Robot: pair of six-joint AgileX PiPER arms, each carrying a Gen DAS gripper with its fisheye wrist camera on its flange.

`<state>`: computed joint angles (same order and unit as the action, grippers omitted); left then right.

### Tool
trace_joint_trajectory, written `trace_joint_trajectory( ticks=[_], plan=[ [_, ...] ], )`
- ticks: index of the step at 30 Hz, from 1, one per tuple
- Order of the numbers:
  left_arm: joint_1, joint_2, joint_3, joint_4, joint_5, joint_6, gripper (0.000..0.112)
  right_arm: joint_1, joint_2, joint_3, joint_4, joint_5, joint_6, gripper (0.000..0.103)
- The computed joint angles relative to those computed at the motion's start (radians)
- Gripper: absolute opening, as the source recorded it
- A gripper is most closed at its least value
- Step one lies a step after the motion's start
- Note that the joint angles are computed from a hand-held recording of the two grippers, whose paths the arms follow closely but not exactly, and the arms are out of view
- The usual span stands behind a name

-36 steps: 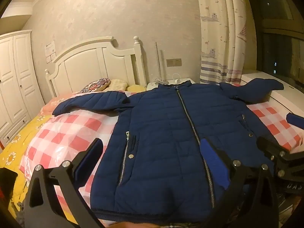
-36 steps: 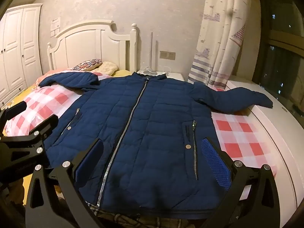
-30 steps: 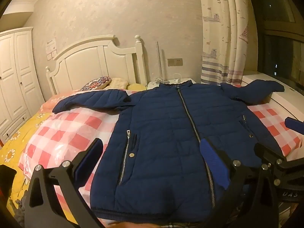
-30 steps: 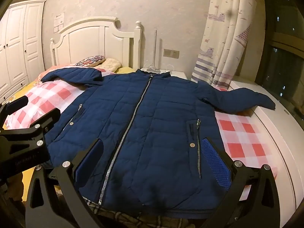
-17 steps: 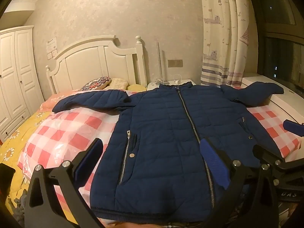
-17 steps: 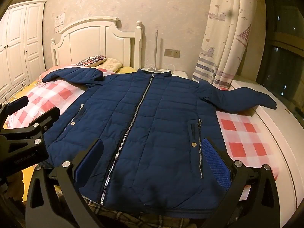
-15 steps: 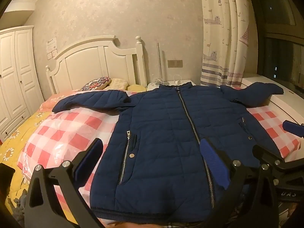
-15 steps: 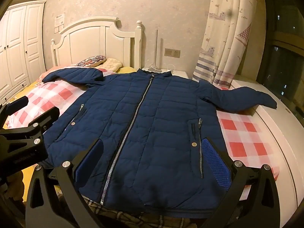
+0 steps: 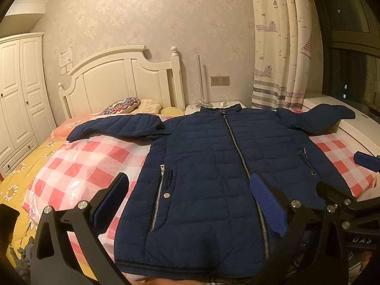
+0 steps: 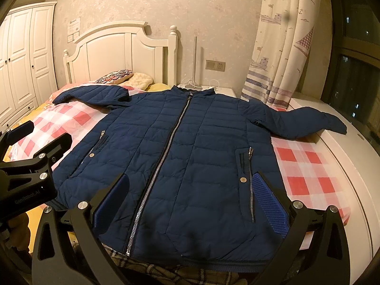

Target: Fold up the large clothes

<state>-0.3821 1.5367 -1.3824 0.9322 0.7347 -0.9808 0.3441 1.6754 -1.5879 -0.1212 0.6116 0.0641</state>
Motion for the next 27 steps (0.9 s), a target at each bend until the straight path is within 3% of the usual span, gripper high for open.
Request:
trace_joint_trajectory(
  ticks=[27],
  plan=[
    [0.010, -0.017, 0.020, 0.010, -0.014, -0.008, 0.101, -0.006, 0.003, 0.001, 0.035, 0.004, -0.017, 0.099]
  ],
)
